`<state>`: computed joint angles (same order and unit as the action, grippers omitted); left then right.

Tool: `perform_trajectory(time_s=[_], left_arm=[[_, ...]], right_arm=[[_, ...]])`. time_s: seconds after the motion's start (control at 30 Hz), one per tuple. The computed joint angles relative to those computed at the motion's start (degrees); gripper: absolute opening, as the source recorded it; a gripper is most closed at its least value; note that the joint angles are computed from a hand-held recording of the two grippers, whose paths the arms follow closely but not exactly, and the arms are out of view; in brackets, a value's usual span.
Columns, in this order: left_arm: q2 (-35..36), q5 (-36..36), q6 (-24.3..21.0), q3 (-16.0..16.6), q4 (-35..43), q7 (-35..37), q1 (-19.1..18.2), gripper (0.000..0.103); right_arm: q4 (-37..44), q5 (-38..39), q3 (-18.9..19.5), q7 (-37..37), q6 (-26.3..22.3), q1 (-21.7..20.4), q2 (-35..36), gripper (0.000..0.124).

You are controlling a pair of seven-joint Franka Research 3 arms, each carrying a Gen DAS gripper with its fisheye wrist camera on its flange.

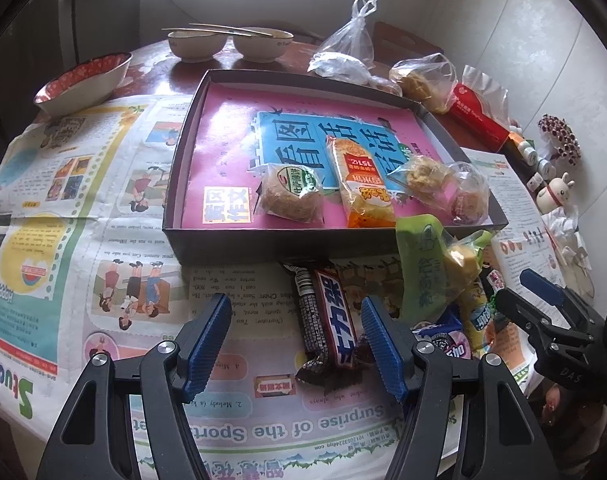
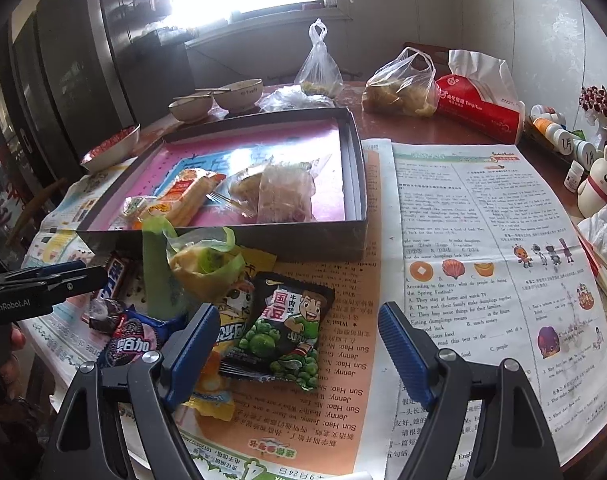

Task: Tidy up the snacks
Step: 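Grasp the chocolate bar with the left gripper while the right grasps the green pea snack bag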

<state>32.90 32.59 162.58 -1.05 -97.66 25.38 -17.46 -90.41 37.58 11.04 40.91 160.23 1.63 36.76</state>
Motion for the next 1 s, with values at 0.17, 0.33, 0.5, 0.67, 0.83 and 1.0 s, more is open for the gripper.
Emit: perform_trajectory(time_s=[0.17,0.33,0.5,0.67,0.83,1.0], left_arm=[[1.06,-0.49,-1.05,-0.24,1.35,0.75,-0.02,0.069],[1.99,-0.77,-2.00,-0.38,2.60,1.63,-0.15,0.069],[2.63,-0.67,-2.84,-0.29,3.59,2.00,-0.35,0.069],[3.20,-0.75,-3.33,-0.31,4.28,2.53,-0.39,0.069],[3.62,-0.13,-3.75,0.19,4.94,2.42,-0.92,0.069],[4.08,0.34,-3.98,0.15,5.63,2.84,-1.06,0.069]], right_arm=[[0.84,-2.16,-1.46,2.18,0.63,1.22,1.17,0.074],[0.74,-4.01,-1.74,2.85,2.14,1.60,1.68,0.068],[0.85,-6.59,-2.49,4.20,3.24,2.42,2.30,0.060],[0.92,-8.64,-2.53,5.14,4.90,2.74,2.90,0.054],[1.56,-9.35,-1.61,5.25,5.96,2.28,3.59,0.047],[2.21,-9.31,-0.90,5.43,6.11,1.72,4.11,0.043]])
